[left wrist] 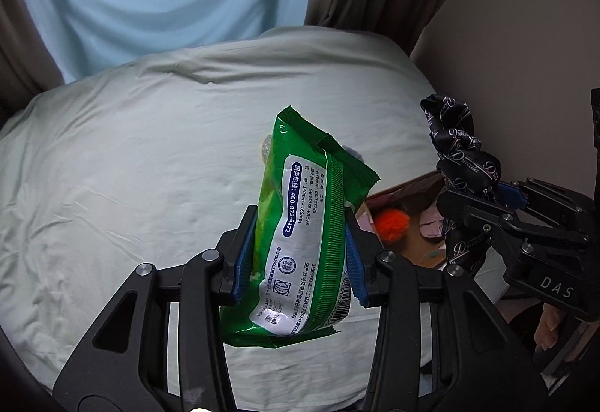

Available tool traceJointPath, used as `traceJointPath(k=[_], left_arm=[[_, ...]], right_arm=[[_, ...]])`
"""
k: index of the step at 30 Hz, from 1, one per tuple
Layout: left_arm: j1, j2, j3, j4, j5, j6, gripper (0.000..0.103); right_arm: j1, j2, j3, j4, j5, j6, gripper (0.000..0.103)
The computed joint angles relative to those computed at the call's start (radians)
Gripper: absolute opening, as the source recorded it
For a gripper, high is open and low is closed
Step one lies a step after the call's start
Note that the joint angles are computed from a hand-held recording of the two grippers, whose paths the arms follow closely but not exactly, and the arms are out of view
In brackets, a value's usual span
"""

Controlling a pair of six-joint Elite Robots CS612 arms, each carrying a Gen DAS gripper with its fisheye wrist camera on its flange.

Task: Organize soft objects
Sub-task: 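Carry the wipes and scrunchie over the box and open both tools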

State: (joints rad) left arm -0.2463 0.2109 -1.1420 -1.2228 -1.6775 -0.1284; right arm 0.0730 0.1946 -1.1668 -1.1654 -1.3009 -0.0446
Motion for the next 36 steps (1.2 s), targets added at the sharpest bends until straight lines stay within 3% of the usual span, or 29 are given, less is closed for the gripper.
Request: traceJointPath(k=[8,17,25,36], left_arm=[[-0.075,0.008,0.0,-0.018,0.005,-0.059,0.038],[-0.152,0.013,0.073,-0.062,-0.019,-0.136,0.038],[-0.188,-0.006,0.206,-0.068,-0.034,-0.195,0.038],[-0.198,-0.032,0.386,-0.035,-0.043,-0.159,0.038]], right_arm=[[-0.076,0.036,-0.121,0.095,0.016,-0.054,0.033],[-0.169,0.056,-0.152,0.167,0.014,-0.111,0.033],[-0.213,0.048,-0.051,0.217,0.02,-0.119,0.033],[-0.233,0.024,0.14,0.285,0.01,-0.032,0.033]])
